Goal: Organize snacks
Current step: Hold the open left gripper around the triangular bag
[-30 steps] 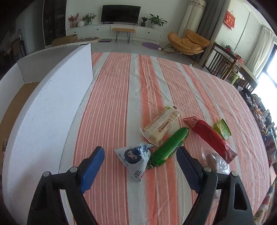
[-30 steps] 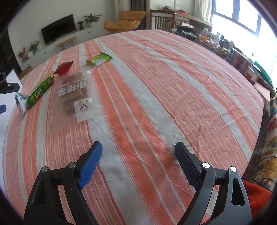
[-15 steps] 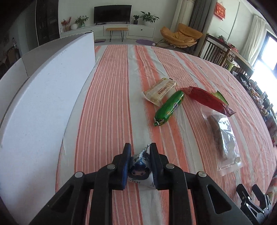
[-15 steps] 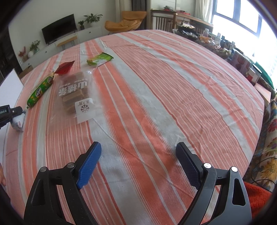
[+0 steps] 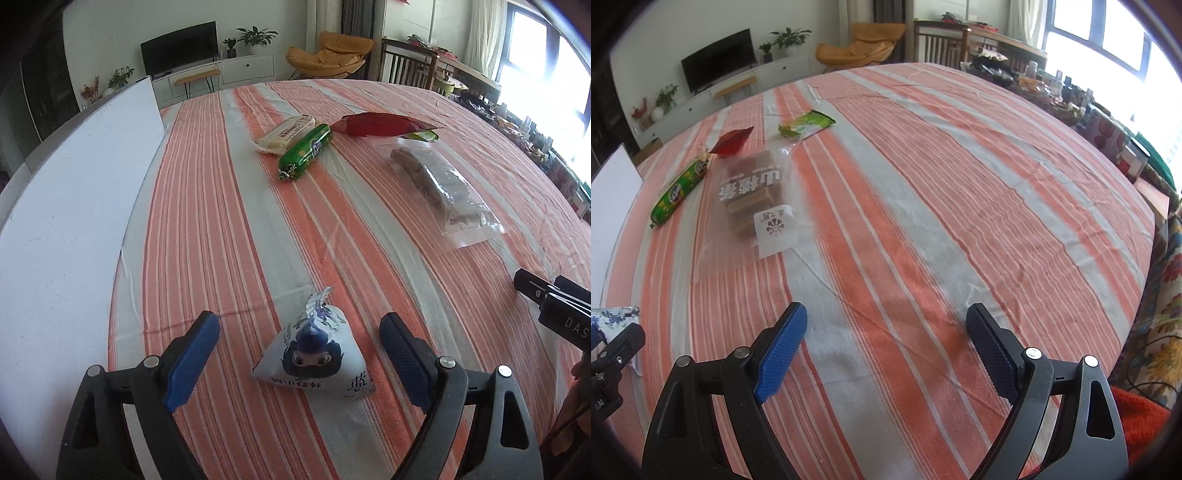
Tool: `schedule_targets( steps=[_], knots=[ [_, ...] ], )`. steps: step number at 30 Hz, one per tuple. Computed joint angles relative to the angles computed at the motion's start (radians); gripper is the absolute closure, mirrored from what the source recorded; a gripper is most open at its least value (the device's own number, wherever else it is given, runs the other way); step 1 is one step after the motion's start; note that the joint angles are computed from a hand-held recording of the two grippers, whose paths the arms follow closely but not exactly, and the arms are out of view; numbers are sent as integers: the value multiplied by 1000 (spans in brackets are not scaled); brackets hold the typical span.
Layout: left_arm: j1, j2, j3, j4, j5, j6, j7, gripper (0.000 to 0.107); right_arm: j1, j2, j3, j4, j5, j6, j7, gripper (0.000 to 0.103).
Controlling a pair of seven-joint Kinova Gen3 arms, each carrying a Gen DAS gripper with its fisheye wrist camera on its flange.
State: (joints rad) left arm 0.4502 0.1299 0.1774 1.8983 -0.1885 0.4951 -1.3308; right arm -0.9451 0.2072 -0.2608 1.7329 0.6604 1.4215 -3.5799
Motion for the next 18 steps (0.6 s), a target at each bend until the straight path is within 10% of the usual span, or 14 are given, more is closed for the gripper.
schedule_targets(
  steps=[18],
  knots=[
    [-10,10,-7,2,16,-4,-2,4,1,-3,-2,3,-1,-2,0,12]
  ],
)
